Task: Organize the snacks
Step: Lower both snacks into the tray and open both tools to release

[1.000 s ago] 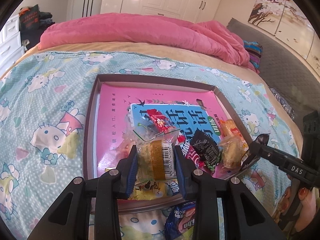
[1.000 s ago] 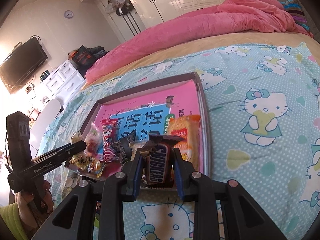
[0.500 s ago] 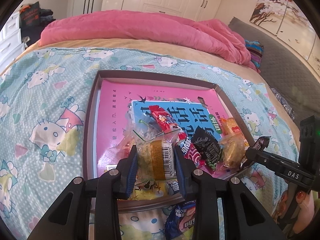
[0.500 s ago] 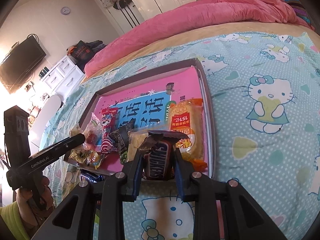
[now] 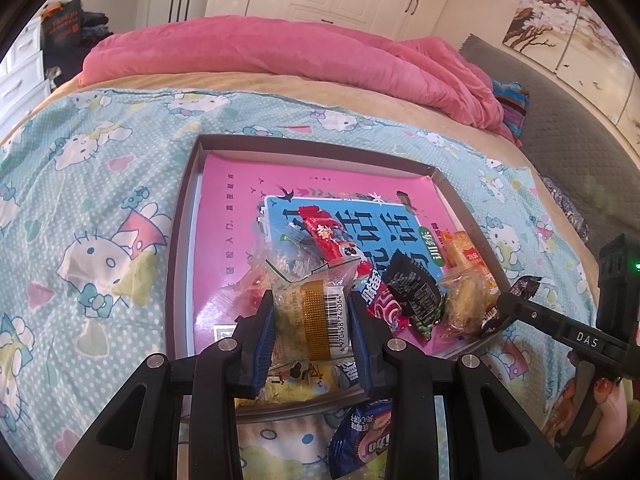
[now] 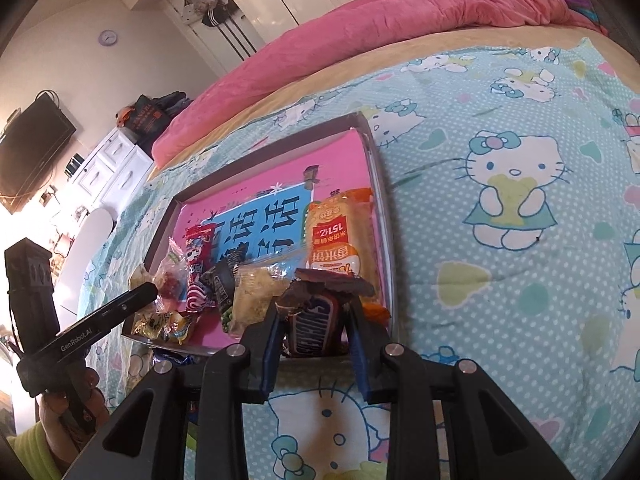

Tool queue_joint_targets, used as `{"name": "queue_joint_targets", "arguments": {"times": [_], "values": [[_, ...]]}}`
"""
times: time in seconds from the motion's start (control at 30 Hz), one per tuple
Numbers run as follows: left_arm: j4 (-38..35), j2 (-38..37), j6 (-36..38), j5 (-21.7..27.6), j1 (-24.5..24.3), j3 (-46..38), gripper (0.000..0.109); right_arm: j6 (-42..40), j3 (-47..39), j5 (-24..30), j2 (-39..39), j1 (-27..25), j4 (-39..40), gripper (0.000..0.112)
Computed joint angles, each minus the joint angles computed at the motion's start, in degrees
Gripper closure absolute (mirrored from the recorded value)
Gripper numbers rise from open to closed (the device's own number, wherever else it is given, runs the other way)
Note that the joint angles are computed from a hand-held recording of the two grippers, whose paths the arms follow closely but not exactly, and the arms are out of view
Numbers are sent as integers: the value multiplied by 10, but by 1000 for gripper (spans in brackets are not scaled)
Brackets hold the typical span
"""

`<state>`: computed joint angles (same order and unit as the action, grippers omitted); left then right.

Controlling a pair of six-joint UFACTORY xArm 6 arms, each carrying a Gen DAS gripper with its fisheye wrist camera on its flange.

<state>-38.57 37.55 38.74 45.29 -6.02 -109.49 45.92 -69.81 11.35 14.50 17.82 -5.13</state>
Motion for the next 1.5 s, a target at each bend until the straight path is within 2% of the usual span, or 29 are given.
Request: {"name": "queue_joint_targets", "arguments": {"times": [0.53,0.67,0.8,1.07,1.2,1.4,1.5], "values": [[14,-3,-9,-6,-1,5,73,152,15,3,-25,-19,-158,73],[15,-4,-11,-9,-1,6,72,186,11,14,-28,-21,-202,64],[17,-5,-11,-9,-1,7,70,235,10,22,-36,-25,-259,64],[17,-10,-10,-19,-2,11,64,282,6,32,-42,-26,-320,63],[19,-8,-12,-18,-2,9,63,325,5,28,-49,-26,-376,54],[16,-16,-3,-33,-3,20,51,319,-6,24,-45,-22,-393,52],[11,-22,2,-34,-3,26,49,307,-10,21,-41,-19,-387,51]]}}
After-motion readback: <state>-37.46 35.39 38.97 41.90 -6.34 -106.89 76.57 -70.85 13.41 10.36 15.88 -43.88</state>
